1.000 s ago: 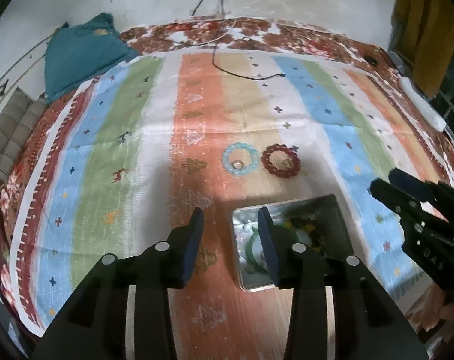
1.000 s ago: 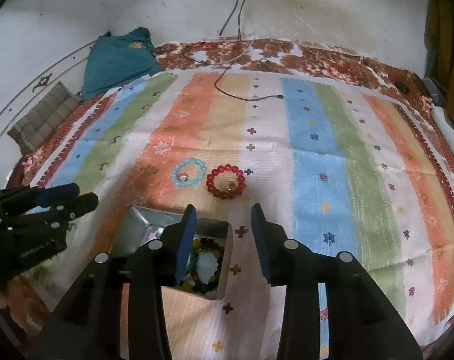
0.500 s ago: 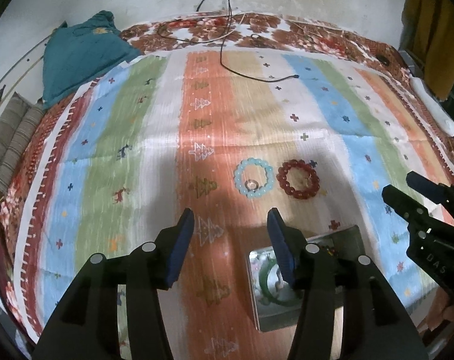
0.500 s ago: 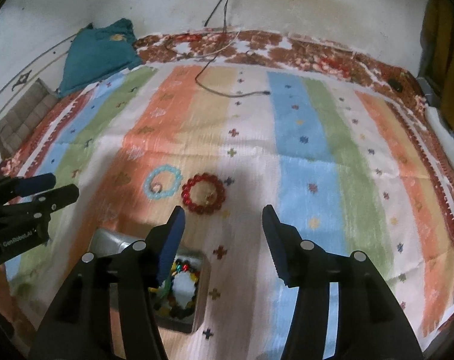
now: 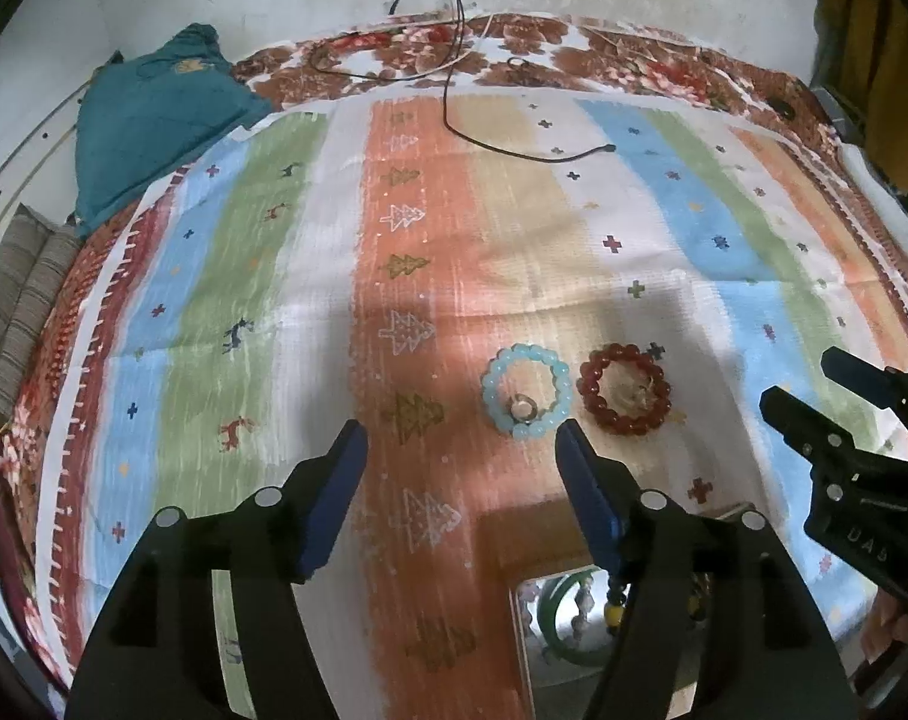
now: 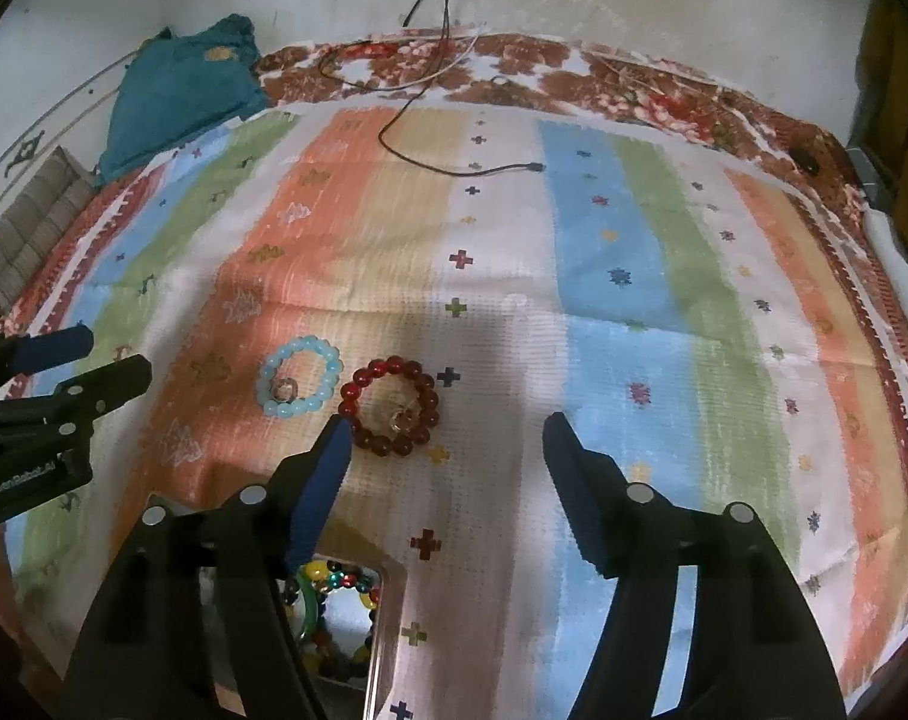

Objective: Organize jewelry
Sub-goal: 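Move both open tools toward the pale blue and red bracelets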

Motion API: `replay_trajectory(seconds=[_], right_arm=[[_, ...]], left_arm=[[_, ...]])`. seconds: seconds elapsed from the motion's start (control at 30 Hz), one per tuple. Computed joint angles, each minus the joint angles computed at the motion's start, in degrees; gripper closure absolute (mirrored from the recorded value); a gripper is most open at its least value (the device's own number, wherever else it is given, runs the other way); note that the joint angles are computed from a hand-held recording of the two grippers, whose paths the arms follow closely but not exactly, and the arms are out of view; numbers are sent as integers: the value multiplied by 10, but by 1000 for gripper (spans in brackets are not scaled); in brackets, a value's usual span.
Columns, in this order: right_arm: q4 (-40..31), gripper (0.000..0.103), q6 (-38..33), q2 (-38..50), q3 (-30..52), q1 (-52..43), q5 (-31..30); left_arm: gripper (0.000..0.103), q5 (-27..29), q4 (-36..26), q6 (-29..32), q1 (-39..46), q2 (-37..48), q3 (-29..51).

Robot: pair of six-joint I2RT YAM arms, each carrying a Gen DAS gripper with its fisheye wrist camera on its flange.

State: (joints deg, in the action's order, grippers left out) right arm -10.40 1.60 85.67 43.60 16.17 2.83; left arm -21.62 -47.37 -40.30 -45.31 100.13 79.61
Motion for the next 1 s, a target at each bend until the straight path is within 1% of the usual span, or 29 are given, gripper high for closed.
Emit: replay_trajectory(seconds=[0.1, 0.17, 0.43, 0.53, 0.63, 0.83, 0.93, 1.0], right_arm=[[2, 33, -2, 19, 12, -3, -4], [2, 32, -2, 30, 19, -5, -7], [0, 31, -5, 87, 57, -14, -10], [-1, 31, -7, 108, 70, -13, -9], [-1, 30, -8, 130, 85, -11, -4], [-4, 30, -9, 175, 117, -11, -3], [-3, 30, -8, 201, 132, -11, 0], [-7, 30, -9, 218, 144, -11, -1]], left_arm=[[33, 17, 5, 0, 8, 5, 5], [31, 18, 9, 5, 10, 7, 8], [31, 23, 13, 19, 31, 38, 26], [31, 15, 18, 25, 36, 48, 31], [31, 31, 27, 35, 47, 59, 36], [31, 36, 35, 49, 65, 96, 50], [31, 37, 57, 53, 71, 106, 42], [31, 50, 64, 54, 78, 117, 44]])
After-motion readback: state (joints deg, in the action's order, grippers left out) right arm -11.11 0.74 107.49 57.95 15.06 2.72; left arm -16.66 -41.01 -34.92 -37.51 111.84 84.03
